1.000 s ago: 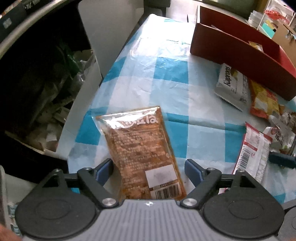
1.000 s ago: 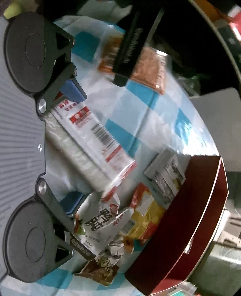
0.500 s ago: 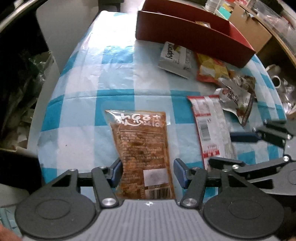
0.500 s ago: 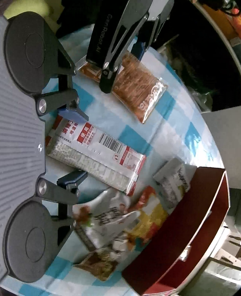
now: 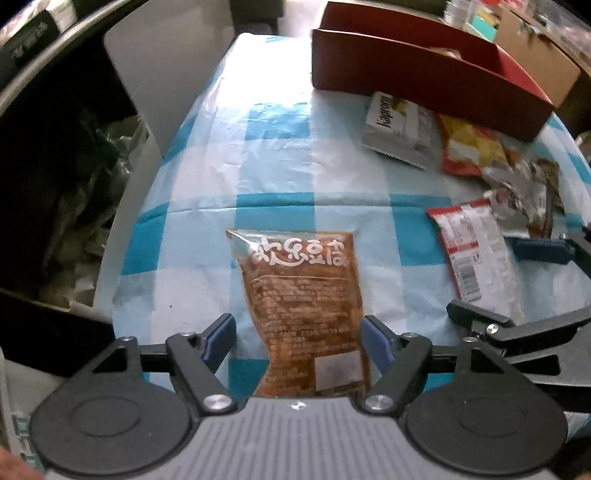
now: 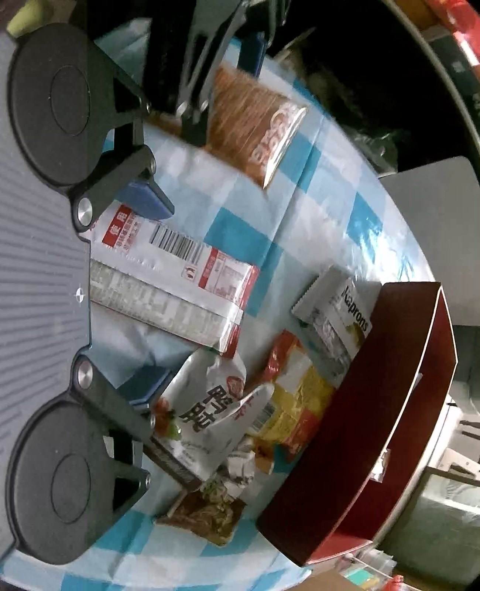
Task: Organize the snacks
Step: 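Grasp the orange-brown bag with the left tool while the right tool grasps the white-red packet, then lift both packets and carry them over the red box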
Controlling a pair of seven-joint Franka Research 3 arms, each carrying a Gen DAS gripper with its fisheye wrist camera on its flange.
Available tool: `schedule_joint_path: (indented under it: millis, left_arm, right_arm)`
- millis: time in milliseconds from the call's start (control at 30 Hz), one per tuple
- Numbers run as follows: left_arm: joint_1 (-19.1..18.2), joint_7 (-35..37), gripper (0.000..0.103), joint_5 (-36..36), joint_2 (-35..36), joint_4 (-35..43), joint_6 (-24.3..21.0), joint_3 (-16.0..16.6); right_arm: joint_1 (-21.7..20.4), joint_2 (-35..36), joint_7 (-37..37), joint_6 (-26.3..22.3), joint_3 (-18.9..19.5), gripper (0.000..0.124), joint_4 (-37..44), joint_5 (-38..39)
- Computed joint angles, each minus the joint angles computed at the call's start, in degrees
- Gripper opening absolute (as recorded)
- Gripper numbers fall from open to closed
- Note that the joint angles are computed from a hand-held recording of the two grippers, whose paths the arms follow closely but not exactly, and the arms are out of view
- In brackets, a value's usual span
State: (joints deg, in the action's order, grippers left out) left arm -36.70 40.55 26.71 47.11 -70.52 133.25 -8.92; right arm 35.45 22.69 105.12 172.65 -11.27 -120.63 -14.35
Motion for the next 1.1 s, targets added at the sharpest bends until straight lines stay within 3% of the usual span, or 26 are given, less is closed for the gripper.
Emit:
schedule_joint_path:
  millis: [67, 100, 167, 267, 367, 533, 667, 767, 933, 1000, 1033, 1100]
  left_arm:
    - [0.1, 0.5, 0.053, -0.3, -0.2, 0.0, 0.0, -0.4]
    - [0.5, 0.7, 0.046, -0.8, -0.4, -0.3, 0.6, -0.7]
    - [0.5, 0.3, 0.043, -1.2, -0.6, -0.5, 0.7, -0.7]
    - [0.9, -0.4, 0.038, -1.7, -1.2, -1.4, 1.8, -0.8]
    - [1.2, -1.1, 0.033, -1.9, -2.1, -2.7, 3.9, -0.9]
    - [1.6, -1.8, 0.025, -2.2, -2.9, -3.9, 6.6, -1.1]
    - [3.1, 3.6, 0.025, -4.5, -1.4, -2.6, 7.4, -3.7]
    - [1.5, 4.8, 0.033, -4.7, 0.7, 0.6, 5.8, -2.8]
    - [-1.8, 7.4, 0.059, -3.4, 4.9, 7.5, 1.1, -1.0]
    - [-5.4, 8.0, 0.062, -0.4, 7.1, 11.5, -2.2, 1.8]
    - [-6.0, 7.5, 0.059, 1.2, 7.0, 11.4, -2.3, 2.3]
    - [-5.2, 7.7, 0.051, 0.3, 6.8, 11.2, -2.1, 1.4]
  right_arm:
    - [-1.5, -0.7, -1.6, -0.5, 1.5, 0.084, -0.5, 0.9]
    - [-1.8, -1.3, -2.4, -1.1, 1.9, 0.074, -0.8, 0.9]
    - [-3.0, -2.4, -3.4, -2.1, 3.2, 0.064, -1.4, 1.7]
    - [-3.9, -3.1, -3.4, -2.8, 4.0, 0.062, -2.0, 2.1]
    - [-6.8, -4.2, -5.3, -2.8, 7.2, 0.059, -3.1, 5.3]
    - [-7.4, -5.5, -5.1, -1.4, 7.6, 0.058, -4.4, 6.7]
    - [-9.0, -6.1, -6.8, -0.3, 9.0, 0.058, -4.9, 9.3]
    - [-9.6, -5.6, -7.8, -1.0, 9.6, 0.058, -4.3, 10.9]
    - [-7.6, -4.8, -6.3, -2.3, 7.0, 0.058, -3.8, 8.9]
    - [-8.3, -4.9, -6.5, -2.2, 7.4, 0.057, -3.9, 9.4]
    - [-8.6, -4.9, -6.6, -2.1, 7.6, 0.057, -4.1, 9.6]
    - [-10.4, -5.1, -8.1, -1.8, 9.2, 0.057, -4.4, 11.5]
